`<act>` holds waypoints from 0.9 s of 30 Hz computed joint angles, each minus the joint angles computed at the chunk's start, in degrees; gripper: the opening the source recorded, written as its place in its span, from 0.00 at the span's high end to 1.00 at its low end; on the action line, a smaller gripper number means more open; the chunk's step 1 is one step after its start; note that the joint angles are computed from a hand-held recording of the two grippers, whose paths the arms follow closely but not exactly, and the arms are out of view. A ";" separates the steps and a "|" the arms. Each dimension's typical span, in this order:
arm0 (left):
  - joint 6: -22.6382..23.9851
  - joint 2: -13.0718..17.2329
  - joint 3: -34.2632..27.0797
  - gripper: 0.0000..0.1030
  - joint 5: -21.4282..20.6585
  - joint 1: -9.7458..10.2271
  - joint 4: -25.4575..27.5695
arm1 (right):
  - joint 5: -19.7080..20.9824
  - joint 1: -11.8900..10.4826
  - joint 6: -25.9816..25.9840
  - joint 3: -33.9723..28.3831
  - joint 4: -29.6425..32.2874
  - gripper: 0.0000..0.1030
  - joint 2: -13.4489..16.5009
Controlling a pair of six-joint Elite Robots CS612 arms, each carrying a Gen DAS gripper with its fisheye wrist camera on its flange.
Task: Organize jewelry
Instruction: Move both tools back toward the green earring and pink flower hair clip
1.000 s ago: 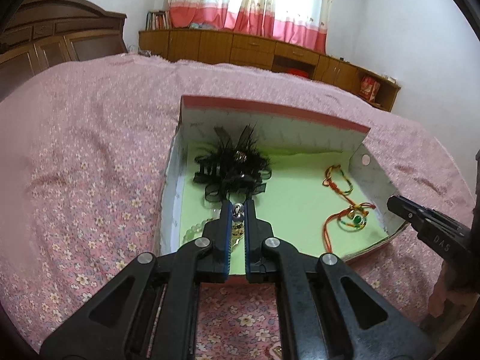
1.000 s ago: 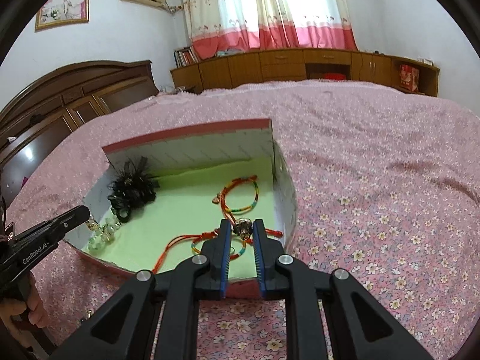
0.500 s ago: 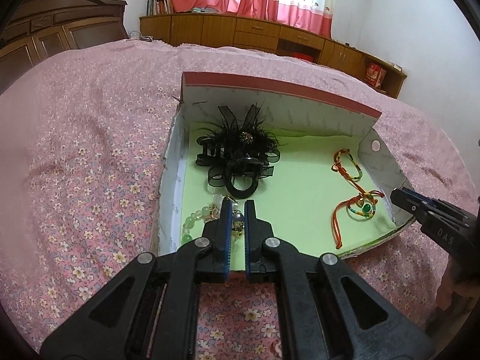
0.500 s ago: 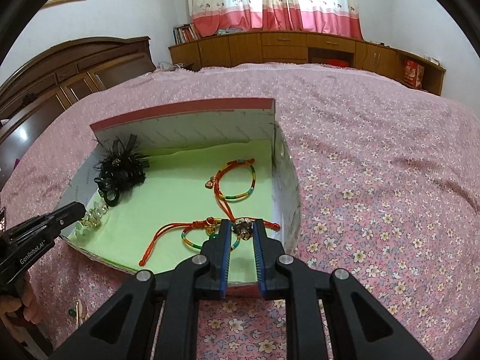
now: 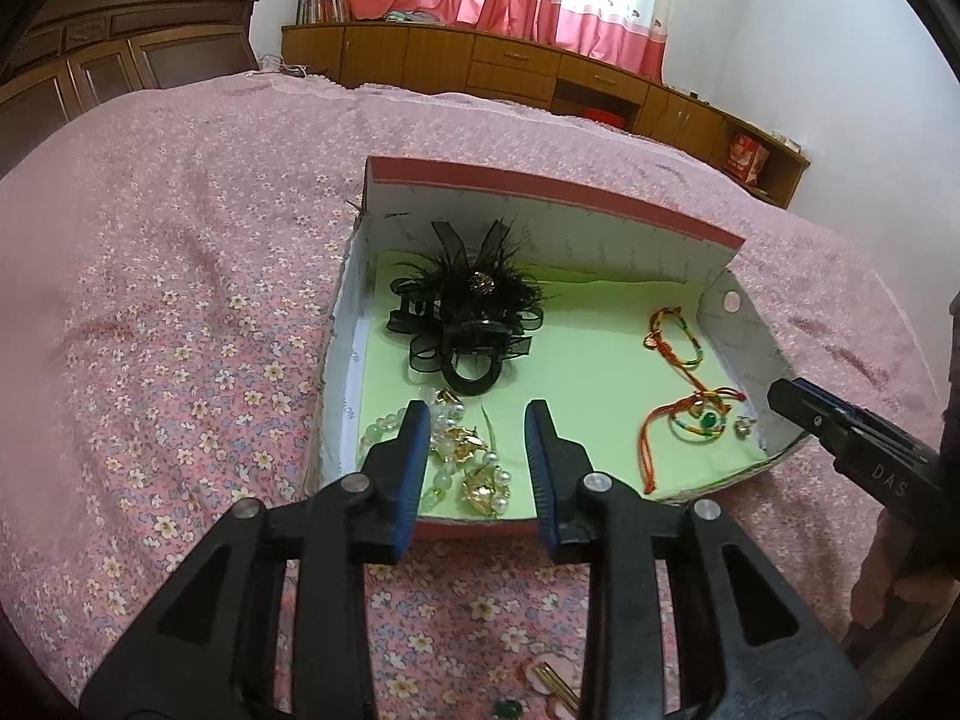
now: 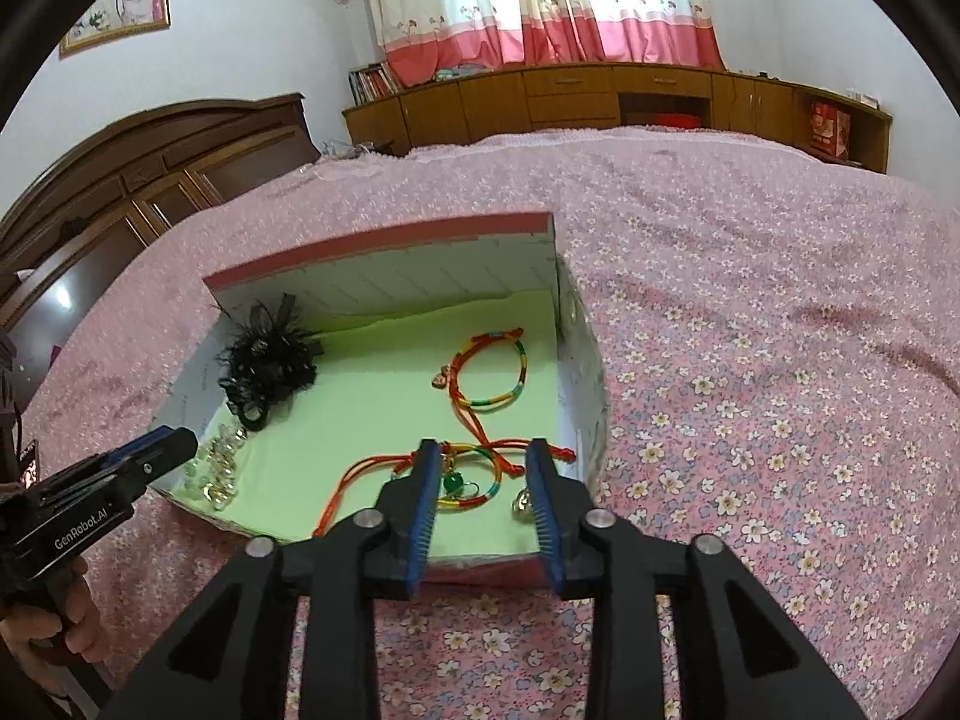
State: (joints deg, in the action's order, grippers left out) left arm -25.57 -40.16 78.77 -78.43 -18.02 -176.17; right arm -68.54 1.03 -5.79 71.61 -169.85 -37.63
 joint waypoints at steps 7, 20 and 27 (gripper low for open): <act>-0.39 -1.64 1.78 0.76 -0.95 -0.11 -0.76 | 1.66 -0.49 1.75 2.02 -2.79 0.60 -1.37; -1.72 -4.05 5.38 0.76 -3.31 -0.30 -1.33 | 3.50 -1.57 3.92 7.44 -5.93 0.56 -4.80; -2.91 -4.59 6.81 0.76 -4.45 -0.40 0.52 | 3.98 -1.83 3.61 9.73 -5.98 0.56 -5.96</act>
